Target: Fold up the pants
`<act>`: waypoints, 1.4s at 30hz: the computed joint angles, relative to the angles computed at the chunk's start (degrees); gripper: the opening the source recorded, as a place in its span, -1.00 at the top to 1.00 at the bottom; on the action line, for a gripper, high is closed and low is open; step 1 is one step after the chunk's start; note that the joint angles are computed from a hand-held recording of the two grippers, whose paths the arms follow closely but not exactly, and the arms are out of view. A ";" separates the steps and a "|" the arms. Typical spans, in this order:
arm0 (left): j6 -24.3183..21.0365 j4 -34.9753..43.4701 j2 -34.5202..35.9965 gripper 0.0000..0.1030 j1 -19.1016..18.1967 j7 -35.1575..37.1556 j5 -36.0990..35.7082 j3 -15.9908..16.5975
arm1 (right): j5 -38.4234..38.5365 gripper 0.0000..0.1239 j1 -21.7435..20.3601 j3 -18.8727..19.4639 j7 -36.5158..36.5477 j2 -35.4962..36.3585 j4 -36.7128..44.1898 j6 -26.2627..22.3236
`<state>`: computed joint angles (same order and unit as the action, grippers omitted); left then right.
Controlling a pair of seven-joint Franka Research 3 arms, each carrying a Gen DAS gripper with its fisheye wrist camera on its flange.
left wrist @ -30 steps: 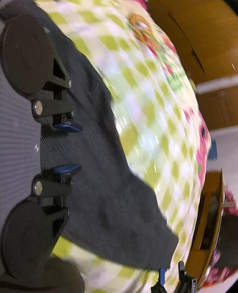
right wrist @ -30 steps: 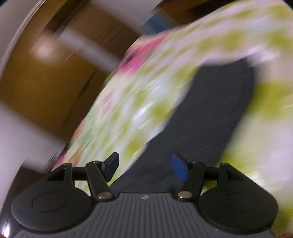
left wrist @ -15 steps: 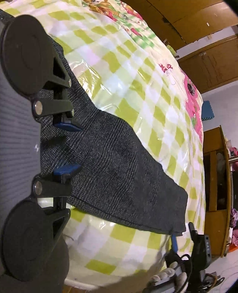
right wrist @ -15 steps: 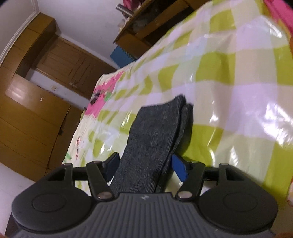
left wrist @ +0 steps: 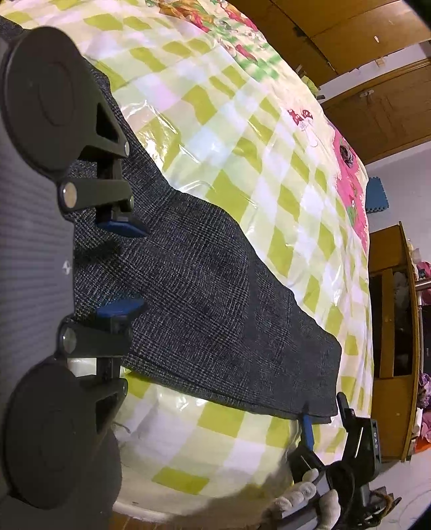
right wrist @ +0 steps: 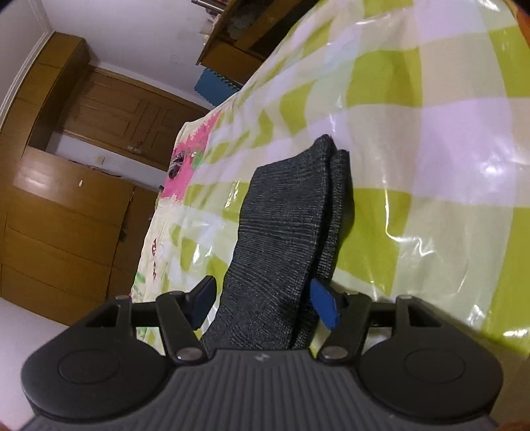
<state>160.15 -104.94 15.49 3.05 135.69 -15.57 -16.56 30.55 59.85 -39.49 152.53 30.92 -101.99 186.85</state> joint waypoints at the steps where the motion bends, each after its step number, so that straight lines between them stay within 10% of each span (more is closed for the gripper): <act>1: 0.00 -0.07 -0.02 -0.08 0.00 0.12 0.07 -0.02 | -0.24 -0.05 -0.79 0.94 -0.38 -0.10 0.15 0.87; 11: 0.17 -0.83 -0.64 -0.15 0.04 1.14 -0.34 -0.24 | 2.62 0.92 -13.80 16.61 -4.55 -1.15 0.86 5.70; 23: -2.06 0.67 1.39 -0.18 0.12 0.73 0.05 0.01 | 9.40 0.92 5.49 -2.60 -12.58 -1.63 -4.16 1.95; 27: -1.83 1.05 2.16 -0.20 0.52 1.35 -0.47 -0.52 | 6.68 0.85 2.75 -1.52 -10.64 -0.97 -2.09 -2.16; 32: -1.64 0.31 1.61 -0.21 1.63 3.15 -2.36 -1.32 | 7.75 0.54 4.92 -1.00 -4.31 -3.75 -6.99 4.98; 36: -1.02 -0.23 1.50 -0.23 2.07 5.10 -4.17 -1.75 | 10.84 0.38 13.36 -10.18 -6.84 -2.01 -7.39 0.32; 42: -5.28 0.27 1.21 -0.23 2.91 7.39 -6.75 -2.03 | 8.27 0.26 10.64 -10.13 0.17 2.30 -3.27 -3.76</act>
<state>154.86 -104.67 16.70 5.95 143.09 -22.32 -18.60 38.82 70.49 -49.62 152.70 33.22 -105.27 183.10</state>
